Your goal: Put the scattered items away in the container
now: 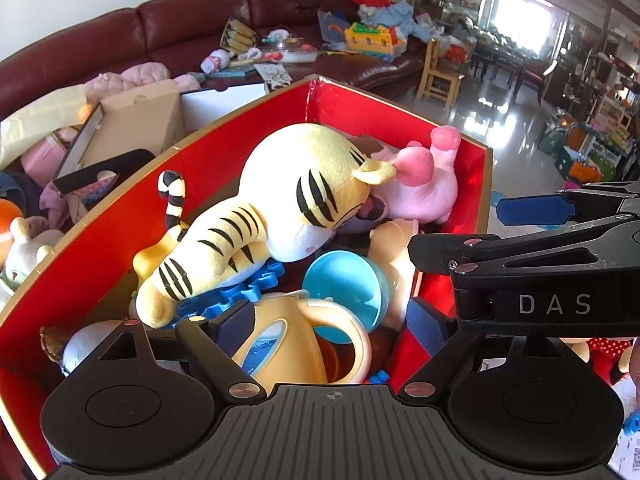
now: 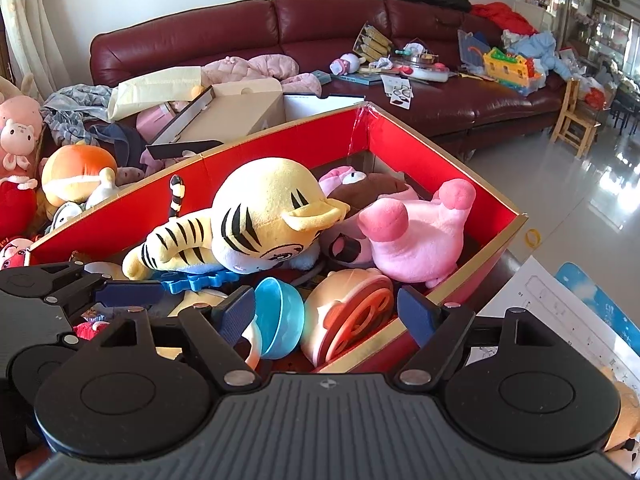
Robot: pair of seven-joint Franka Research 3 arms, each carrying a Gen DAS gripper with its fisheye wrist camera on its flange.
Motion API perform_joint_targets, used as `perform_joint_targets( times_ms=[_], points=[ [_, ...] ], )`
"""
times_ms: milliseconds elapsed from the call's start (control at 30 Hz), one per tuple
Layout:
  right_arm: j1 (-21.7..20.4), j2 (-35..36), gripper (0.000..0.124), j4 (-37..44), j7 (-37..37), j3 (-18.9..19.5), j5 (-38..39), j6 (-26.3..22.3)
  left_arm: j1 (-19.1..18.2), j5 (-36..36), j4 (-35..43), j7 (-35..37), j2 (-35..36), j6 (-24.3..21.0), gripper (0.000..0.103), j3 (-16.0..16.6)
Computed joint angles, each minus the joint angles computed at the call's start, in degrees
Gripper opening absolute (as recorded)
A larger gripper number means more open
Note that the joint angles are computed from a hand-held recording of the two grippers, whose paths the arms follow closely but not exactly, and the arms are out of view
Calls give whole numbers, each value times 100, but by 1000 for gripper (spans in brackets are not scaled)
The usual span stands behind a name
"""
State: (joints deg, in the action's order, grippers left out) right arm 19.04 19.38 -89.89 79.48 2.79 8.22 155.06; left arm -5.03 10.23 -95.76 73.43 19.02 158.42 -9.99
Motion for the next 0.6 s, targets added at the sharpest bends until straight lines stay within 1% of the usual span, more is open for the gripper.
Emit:
perform_joint_targets(
  times_ms=[233,367,600],
  points=[
    [57,15,84,26,103,-48,-124,-63,4,-13,-41,70,-6,-38,93,-20],
    [85,21,90,53,150,-56,-201,-135,22,-61,-67,79,-24,-51,95,-33],
    [121,-14,91,17,198,-68,-328,-136,-57,146,-132,-72,-79,-26,96,60]
  ],
)
